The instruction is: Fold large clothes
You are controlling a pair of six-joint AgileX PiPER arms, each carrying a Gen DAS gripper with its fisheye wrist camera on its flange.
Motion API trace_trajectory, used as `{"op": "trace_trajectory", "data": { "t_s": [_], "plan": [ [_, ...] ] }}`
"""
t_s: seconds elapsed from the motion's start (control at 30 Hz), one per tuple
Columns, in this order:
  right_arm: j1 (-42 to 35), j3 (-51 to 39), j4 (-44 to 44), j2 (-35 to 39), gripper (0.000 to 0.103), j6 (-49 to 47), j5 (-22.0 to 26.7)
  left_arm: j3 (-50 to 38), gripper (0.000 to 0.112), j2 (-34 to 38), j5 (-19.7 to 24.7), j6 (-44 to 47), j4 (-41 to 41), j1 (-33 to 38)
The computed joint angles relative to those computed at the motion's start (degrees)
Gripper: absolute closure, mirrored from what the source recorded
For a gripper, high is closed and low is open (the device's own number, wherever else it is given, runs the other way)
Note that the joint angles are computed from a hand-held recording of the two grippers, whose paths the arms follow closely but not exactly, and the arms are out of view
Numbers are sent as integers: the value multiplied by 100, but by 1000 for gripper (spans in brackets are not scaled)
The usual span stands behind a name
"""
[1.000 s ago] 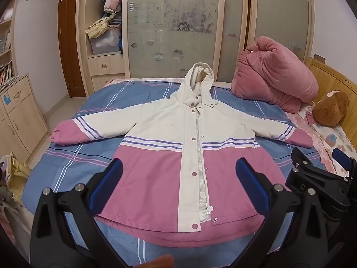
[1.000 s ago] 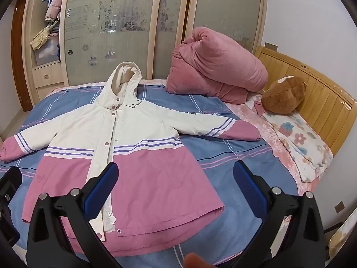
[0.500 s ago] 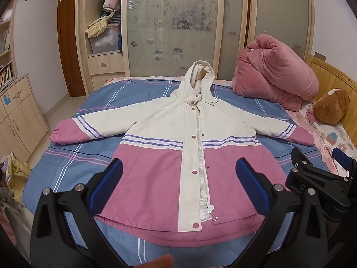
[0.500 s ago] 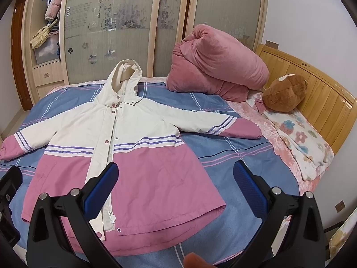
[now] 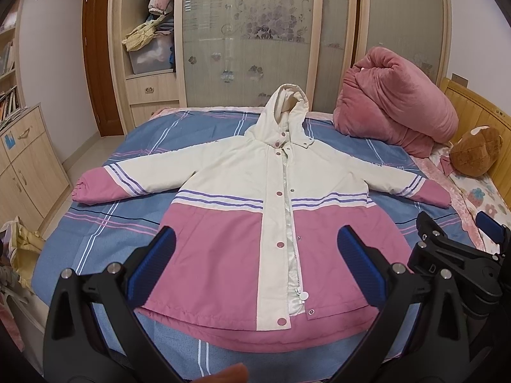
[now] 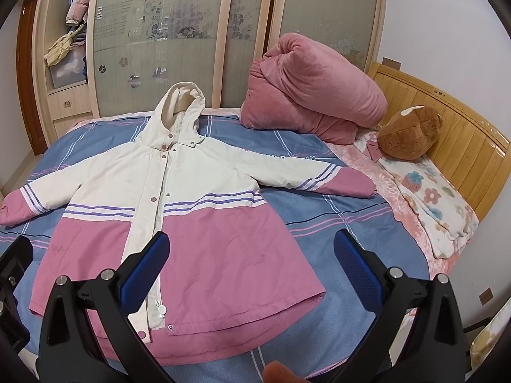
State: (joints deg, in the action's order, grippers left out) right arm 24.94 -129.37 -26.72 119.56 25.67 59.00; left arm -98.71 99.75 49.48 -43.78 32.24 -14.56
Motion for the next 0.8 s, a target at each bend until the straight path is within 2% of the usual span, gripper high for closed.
{"op": "trace_trajectory", "data": {
  "t_s": [0.33, 0.8],
  "plan": [
    [11, -111, 16, 64, 2, -33, 57, 58, 12, -43, -76, 104, -81, 65],
    [23, -165, 14, 93, 2, -33, 94, -45, 12, -13, 45, 123, -75, 26]
  ]
}}
